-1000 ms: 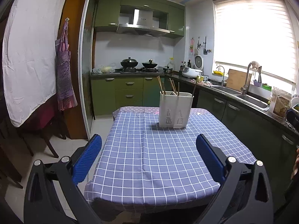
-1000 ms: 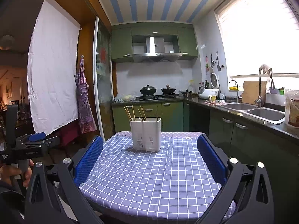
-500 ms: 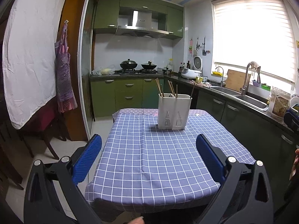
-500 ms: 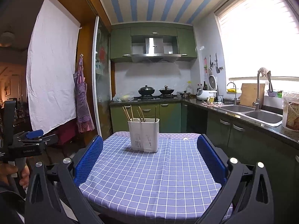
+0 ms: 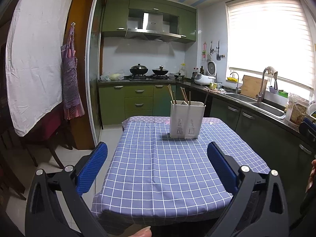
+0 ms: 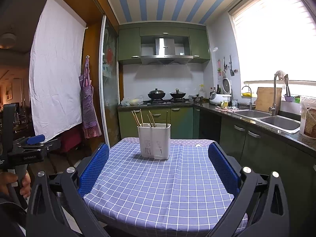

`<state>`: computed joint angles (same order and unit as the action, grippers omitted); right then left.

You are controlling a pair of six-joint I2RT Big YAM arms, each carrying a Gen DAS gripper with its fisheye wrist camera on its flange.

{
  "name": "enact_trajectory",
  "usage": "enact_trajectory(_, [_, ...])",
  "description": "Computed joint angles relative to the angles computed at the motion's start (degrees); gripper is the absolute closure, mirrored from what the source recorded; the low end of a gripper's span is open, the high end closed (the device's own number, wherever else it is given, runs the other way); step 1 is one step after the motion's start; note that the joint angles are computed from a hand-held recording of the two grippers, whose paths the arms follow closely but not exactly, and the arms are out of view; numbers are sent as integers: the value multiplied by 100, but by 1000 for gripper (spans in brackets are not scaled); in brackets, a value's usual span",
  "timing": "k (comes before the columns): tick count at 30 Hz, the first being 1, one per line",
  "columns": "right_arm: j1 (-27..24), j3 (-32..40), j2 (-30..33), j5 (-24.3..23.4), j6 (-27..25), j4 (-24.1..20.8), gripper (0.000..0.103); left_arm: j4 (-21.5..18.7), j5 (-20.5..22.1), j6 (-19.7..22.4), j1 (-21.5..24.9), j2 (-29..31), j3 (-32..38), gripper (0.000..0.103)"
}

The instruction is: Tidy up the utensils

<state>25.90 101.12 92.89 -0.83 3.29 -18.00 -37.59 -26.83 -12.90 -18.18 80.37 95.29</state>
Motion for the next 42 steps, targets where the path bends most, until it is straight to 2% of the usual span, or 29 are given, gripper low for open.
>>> enact_trajectory(30, [0,49,104,-46,9,-52,4,-1,-76,86,-80,-31,-6,7])
enact_trajectory(42, [5,18,94,-46,-4,-62,4,-82,58,64,-63,-19,35,7])
